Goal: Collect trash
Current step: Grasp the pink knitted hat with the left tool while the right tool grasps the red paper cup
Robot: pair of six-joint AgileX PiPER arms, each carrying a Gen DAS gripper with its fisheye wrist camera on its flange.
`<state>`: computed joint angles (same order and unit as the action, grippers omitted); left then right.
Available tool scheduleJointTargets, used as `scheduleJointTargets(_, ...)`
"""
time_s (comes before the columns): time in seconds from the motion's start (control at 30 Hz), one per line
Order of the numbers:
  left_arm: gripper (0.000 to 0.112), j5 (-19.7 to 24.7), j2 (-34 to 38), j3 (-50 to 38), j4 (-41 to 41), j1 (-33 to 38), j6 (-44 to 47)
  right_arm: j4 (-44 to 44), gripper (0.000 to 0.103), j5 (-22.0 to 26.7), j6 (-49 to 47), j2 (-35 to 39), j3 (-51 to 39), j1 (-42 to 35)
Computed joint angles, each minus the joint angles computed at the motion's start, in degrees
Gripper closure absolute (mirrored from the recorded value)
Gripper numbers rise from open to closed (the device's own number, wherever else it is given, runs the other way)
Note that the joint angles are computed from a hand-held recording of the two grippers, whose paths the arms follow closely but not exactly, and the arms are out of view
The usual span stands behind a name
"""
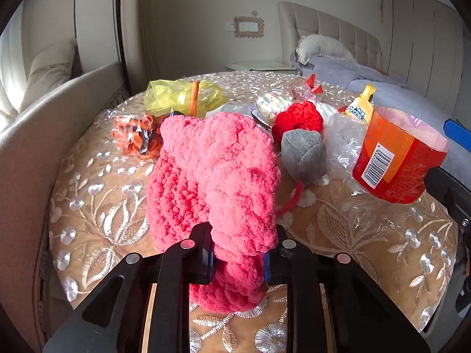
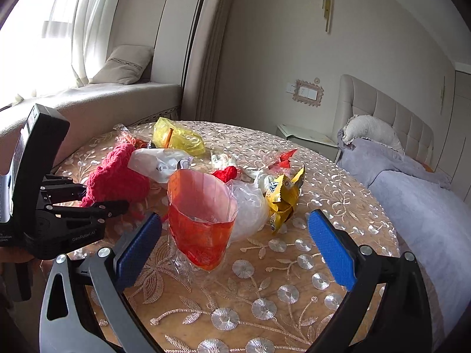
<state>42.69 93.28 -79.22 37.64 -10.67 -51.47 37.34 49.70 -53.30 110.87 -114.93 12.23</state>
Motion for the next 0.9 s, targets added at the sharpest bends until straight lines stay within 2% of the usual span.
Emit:
scheduleJointTargets(0.03, 0.094, -1.72, -1.22, 1.23, 0.06, 0.49, -1.11, -0.99, 0.004, 1.41, 1.06, 0.81, -1.44, 0.16)
scheduleJointTargets(0.17, 0.095, 0.0, -6.1, 4.71, 10.37, -1.94, -10.18, -1.61, 0.004, 2.71, 1.27, 1.94, -2.79, 0.53)
scheduleJointTargets(0.47, 0.095, 3.83, -12.42, 6.67, 14.08, -5.3, -12.73, -5.02, 0.005, 8.59, 4.06, 7.72, -11.29, 2.73)
scheduleJointTargets(0.5, 0.095, 4.87, -12.56, 6.34, 14.27, -5.94, -12.73, -5.25, 0.009, 9.71, 4.44, 8.32, -12.27, 2.89)
scheduleJointTargets(0.53, 0.095, 5.36, -13.01, 6.62, 14.83, -6.34, -13.09, -5.6, 0.024, 10.44, 5.04, 8.81, -13.07, 3.02)
scheduleJointTargets(0.57, 0.095, 5.69, -13.36, 6.78, 15.14, -6.69, -13.34, -6.31, 0.043, 11.64, 6.11, 9.67, -14.59, 3.15)
scheduleJointTargets(0.6, 0.095, 5.58, -13.69, 6.86, 14.83, -6.57, -13.03, -6.38, 0.053, 14.18, 7.04, 11.21, -17.36, 3.04)
scheduleJointTargets(0.7, 0.095, 5.63, -14.18, 7.14, 15.04, -7.34, -13.74, -4.92, 0.053, 16.76, 8.15, 12.62, -20.01, 2.34)
scheduleJointTargets(0.9, 0.095, 7.11, -15.54, 7.08, 18.36, -11.14, -15.26, 5.21, 0.053, 5.97, -0.43, 0.97, -5.34, -1.87)
